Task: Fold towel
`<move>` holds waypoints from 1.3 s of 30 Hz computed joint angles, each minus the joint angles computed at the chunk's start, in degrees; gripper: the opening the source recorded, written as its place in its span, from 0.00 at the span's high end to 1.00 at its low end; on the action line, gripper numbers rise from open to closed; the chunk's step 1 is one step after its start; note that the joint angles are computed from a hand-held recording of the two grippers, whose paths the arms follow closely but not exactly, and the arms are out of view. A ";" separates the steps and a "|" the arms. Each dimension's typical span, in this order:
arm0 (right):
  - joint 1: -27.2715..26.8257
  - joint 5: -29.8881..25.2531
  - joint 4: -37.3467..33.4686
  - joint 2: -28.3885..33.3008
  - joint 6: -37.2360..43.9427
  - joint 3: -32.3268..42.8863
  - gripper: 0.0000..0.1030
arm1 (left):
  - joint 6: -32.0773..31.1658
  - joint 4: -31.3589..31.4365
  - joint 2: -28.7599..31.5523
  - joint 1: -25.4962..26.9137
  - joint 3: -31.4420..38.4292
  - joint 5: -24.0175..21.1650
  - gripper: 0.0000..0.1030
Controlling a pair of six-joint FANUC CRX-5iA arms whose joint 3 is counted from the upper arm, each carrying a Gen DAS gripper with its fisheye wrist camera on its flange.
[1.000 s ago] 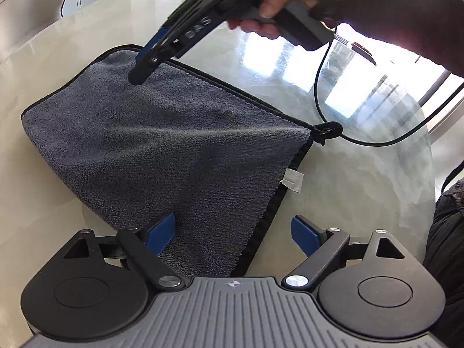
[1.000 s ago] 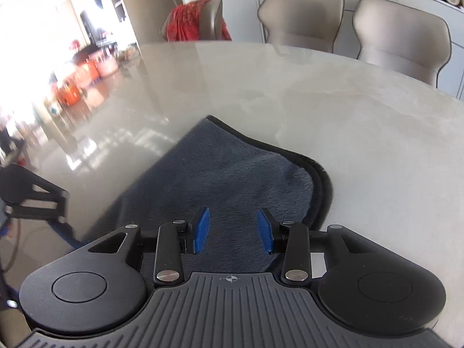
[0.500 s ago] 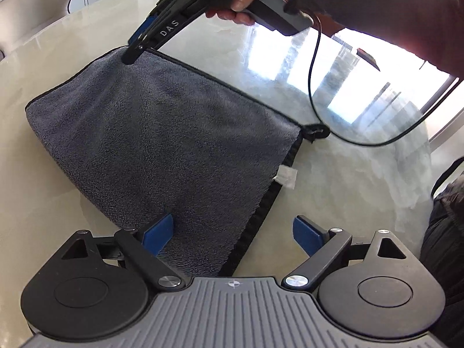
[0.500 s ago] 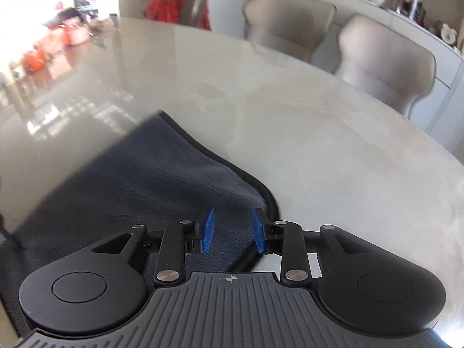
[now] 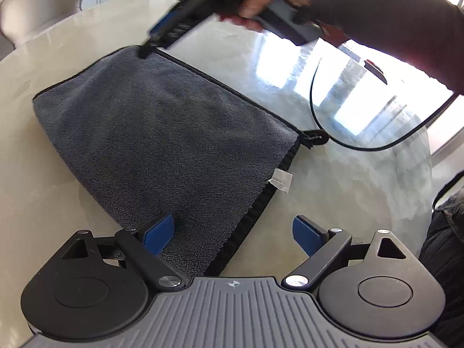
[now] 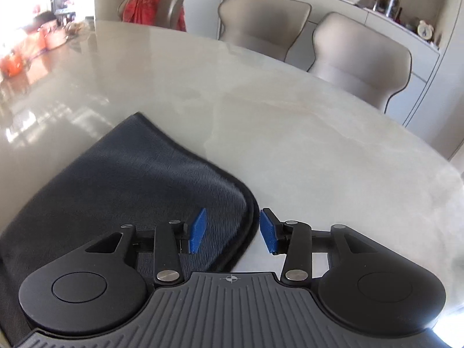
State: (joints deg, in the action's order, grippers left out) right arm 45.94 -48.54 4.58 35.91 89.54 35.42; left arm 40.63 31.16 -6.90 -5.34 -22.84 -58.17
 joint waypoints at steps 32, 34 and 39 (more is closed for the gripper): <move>9.69 13.65 10.35 -26.30 -47.89 -40.74 0.41 | 37.56 -6.82 -5.54 1.22 -3.73 3.84 0.18; 9.76 14.52 9.81 -26.28 -47.46 -40.85 0.41 | 36.28 -6.48 -4.50 0.49 -2.70 3.07 0.29; 9.39 15.68 8.01 -25.89 -46.32 -40.23 0.41 | 37.36 -9.46 -2.61 -1.47 0.46 1.73 0.41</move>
State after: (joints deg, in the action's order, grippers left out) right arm 55.34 -32.86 12.59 10.02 43.22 -4.81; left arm 78.00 21.71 -9.51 -6.81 -22.38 -56.43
